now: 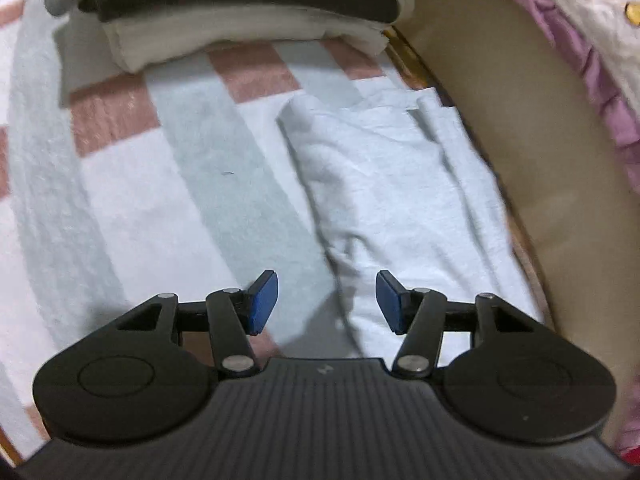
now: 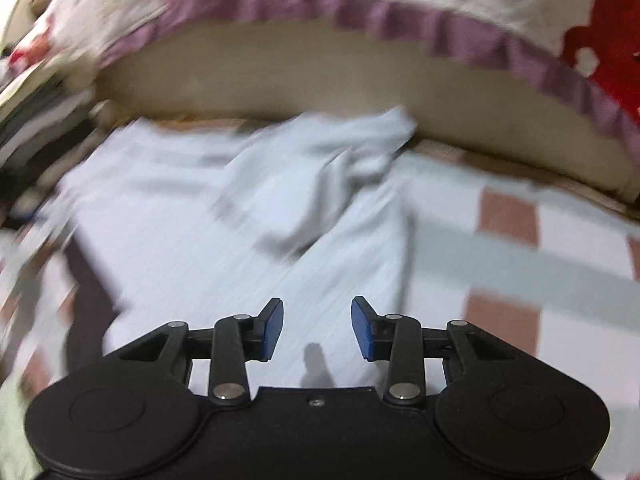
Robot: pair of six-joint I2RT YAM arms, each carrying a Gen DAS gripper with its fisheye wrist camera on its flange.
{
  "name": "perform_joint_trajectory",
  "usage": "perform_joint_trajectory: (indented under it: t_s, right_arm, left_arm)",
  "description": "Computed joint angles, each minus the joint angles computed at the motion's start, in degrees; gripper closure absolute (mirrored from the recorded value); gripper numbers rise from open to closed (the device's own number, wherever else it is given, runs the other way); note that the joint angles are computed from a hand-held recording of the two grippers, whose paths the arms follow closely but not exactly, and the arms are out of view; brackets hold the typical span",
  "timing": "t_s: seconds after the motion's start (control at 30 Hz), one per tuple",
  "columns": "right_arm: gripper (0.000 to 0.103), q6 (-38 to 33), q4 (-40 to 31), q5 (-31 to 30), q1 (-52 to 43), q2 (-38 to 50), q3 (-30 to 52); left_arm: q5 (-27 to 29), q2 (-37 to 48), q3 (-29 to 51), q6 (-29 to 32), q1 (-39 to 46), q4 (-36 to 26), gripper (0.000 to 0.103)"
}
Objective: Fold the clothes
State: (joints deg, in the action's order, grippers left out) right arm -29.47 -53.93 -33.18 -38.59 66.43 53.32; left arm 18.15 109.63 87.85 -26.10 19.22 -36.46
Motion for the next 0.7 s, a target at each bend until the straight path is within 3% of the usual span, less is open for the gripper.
perform_joint_trajectory:
  t_s: [0.07, 0.17, 0.3, 0.43, 0.53, 0.6, 0.7]
  right_arm:
    - [0.059, 0.21, -8.16, -4.86, -1.66, -0.43, -0.89]
    - [0.056, 6.33, -12.24, -8.62, -2.74, -1.27, -5.66]
    - [0.055, 25.06, -5.25, -13.95, -6.38, -2.17, -13.58]
    - [0.052, 47.75, 9.69, -14.56, -8.65, -7.96, -21.14]
    - [0.048, 50.79, 11.4, -13.73, -10.75, -7.08, -20.45]
    - [0.047, 49.22, 12.08, -12.49, -11.91, -7.21, -20.16]
    - [0.046, 46.66, 12.79, -13.28, -11.83, -5.81, -19.95]
  left_arm:
    - [1.75, -0.09, -0.31, 2.75, -0.72, 0.32, 0.05]
    - [1.89, 0.08, -1.51, 6.02, -2.59, 2.53, 0.05]
    - [0.75, 0.64, -3.8, 5.32, -2.66, 7.45, 0.05]
    - [-1.85, 1.26, -4.75, 1.25, -0.94, 11.54, 0.05]
    - [2.36, 2.16, -6.1, -5.61, 1.82, 16.09, 0.05]
    - [5.43, 3.6, -6.35, -9.64, 3.5, 19.03, 0.05]
    - [8.15, 6.56, -4.12, -7.95, 4.3, 19.86, 0.049]
